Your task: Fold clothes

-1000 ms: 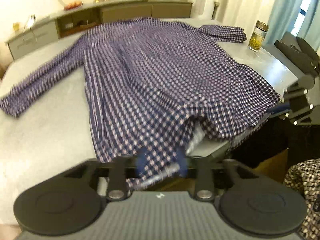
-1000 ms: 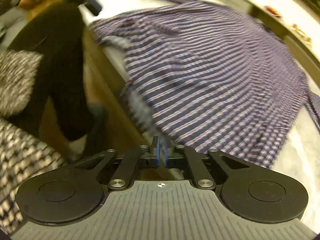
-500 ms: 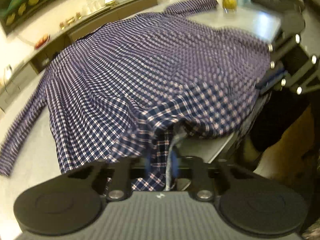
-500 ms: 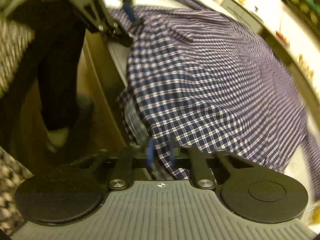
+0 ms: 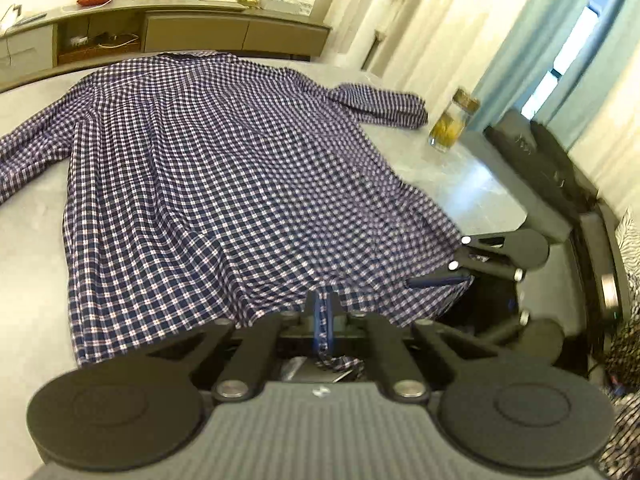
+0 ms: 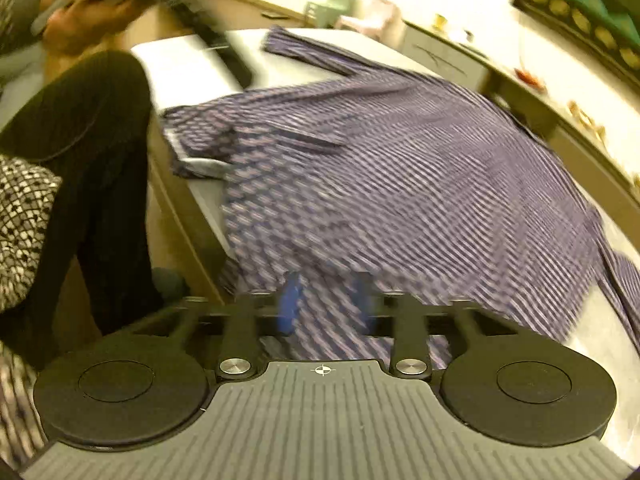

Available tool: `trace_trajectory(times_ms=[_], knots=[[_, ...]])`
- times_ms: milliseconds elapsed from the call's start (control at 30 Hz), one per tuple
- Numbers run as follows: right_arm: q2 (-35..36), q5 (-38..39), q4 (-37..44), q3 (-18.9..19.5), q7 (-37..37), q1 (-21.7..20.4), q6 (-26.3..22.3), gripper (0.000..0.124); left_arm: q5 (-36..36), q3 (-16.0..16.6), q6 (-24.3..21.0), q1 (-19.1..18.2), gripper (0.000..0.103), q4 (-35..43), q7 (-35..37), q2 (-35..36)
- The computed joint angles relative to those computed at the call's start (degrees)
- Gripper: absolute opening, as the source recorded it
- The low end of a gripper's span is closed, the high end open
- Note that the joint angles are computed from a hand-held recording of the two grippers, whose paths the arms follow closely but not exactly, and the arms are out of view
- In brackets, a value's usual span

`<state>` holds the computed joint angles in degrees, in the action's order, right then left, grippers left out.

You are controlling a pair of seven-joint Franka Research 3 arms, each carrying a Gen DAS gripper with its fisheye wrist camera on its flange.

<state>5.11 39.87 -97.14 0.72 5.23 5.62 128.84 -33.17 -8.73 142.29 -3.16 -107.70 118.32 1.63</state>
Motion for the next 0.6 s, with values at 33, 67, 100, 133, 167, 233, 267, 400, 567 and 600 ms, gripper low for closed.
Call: trace_trajectory(times_ms=[33,67,100,133,167,233,267,400,567,600], knots=[[-0.8,0.2,-2.0,0.7,-2.3,0.6,1.6,0.056,2.9,-0.2,-0.1,-0.3,0.006,-0.4,0.6,-0.3],[-1.2,-0.4,-3.6,1.1,-4.4,1.4,3.4,0.058,6.8,-0.4,-0.8,-0.6,0.008,-1.1,2.0,-0.8],[-1.5,-1.3,-5.0,1.5,-6.0,2.1,5.3,0.058,10.7,-0.5,-1.1,-1.1,0.016,-2.3,3.3,-1.4],[-1.4,-2.4,-5.9,1.7,-6.9,2.7,7.0,0.058,14.6,-0.7,-1.3,-1.5,0.021,-3.5,4.4,-2.0],[-1.2,-3.5,-6.5,1.6,-6.9,3.0,8.4,0.056,18.5,-1.0,-1.1,-2.1,0.022,-5.0,5.1,-2.5],[0.1,-4.9,-5.1,1.3,-4.9,3.2,7.9,0.045,24.6,-1.3,0.1,-3.1,0.024,-7.7,5.8,-3.0],[1.3,-5.2,-2.6,1.0,-2.2,2.9,4.6,0.039,27.2,-1.3,1.2,-3.4,0.024,-8.8,5.5,-2.9],[6.9,-1.1,9.1,0.6,8.9,0.0,-9.2,0.017,38.4,-1.1,8.3,-3.9,0.026,-12.6,1.9,-2.3],[14.2,6.1,20.9,1.3,24.4,-4.4,-16.3,0.014,30.1,-0.6,8.4,-3.8,0.003,-12.4,9.4,-2.7],[15.1,7.6,22.3,1.6,27.2,-5.4,-17.2,0.014,27.5,-0.5,8.0,-3.8,0.003,-12.4,11.5,-3.1]])
